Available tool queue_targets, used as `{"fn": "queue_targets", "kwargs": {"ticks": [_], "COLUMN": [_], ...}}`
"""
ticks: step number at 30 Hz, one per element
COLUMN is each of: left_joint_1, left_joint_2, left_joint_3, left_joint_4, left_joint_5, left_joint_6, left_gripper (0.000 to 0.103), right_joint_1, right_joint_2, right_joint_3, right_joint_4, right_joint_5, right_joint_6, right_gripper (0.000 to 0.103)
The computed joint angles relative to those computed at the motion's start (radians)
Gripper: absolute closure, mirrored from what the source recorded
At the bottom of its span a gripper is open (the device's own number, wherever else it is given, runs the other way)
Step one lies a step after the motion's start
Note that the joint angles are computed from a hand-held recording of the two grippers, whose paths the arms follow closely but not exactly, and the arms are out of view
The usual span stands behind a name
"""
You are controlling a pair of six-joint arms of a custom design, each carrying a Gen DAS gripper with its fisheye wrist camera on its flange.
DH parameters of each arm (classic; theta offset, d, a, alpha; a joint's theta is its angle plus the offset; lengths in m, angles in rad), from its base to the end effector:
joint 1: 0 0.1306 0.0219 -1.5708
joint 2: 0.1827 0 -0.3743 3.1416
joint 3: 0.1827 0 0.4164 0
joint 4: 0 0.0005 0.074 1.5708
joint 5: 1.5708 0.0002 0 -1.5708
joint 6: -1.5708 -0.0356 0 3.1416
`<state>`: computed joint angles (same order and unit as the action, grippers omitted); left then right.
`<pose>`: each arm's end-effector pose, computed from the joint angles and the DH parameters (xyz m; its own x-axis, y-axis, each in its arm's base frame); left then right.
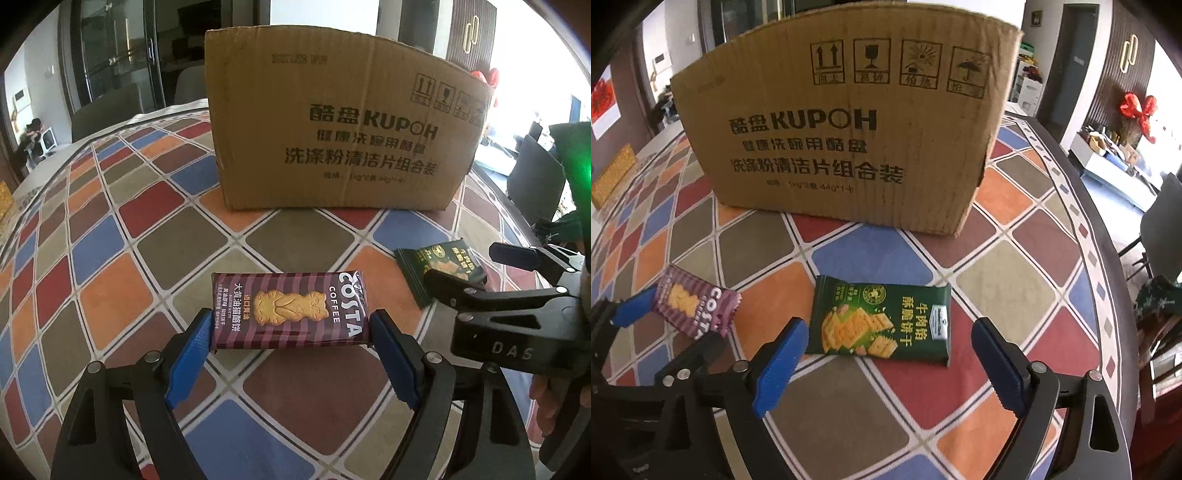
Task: Organize snacks
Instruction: 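Grasp the purple Costa biscuit pack with the left gripper while the right gripper grasps the green cracker pack, then carry both packs over the box and open both grippers to drop them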
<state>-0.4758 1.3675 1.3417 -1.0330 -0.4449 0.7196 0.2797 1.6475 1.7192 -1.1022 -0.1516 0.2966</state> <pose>0.4355 -0.2077 0.4015 -0.7318 -0.2922 -0.6157 -0.3407 0.9393 -0.0407 0.5650 0.1674 0.4285 -0.6867 -0.4978 -0.5298 -0.5733 0.8189 -0.0265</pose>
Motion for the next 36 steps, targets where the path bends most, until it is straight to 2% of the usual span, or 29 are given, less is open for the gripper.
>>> {"fn": "queue_targets", "kwargs": {"ticks": [6,13,20,36], "left_joint_1": [0.009,0.017,0.013,-0.017], "left_joint_2": [0.005,0.008,0.004,-0.031], "left_joint_3": [0.006,0.007,0.005,0.027], "left_joint_4": [0.001,0.001,0.003,0.002], "left_joint_5": [-0.009,-0.007,-0.020,-0.064], "left_joint_6": [-0.004,-0.004,-0.003,-0.039], "left_gripper": [0.019,0.019,0.019,0.019], "right_joint_1": [0.013,0.014,0.010,-0.006], "right_joint_2": [0.039,0.045,0.010,-0.042], "right_joint_3": [0.032,0.033,-0.012,-0.033], "right_joint_4": [-0.024,-0.033,0.001,0.023], "right_joint_5": [0.020,-0.010,-0.021,-0.062], "right_joint_6": [0.024,-0.016,-0.025,-0.041], "right_gripper": [0.011,0.011,0.025,0.028]}}
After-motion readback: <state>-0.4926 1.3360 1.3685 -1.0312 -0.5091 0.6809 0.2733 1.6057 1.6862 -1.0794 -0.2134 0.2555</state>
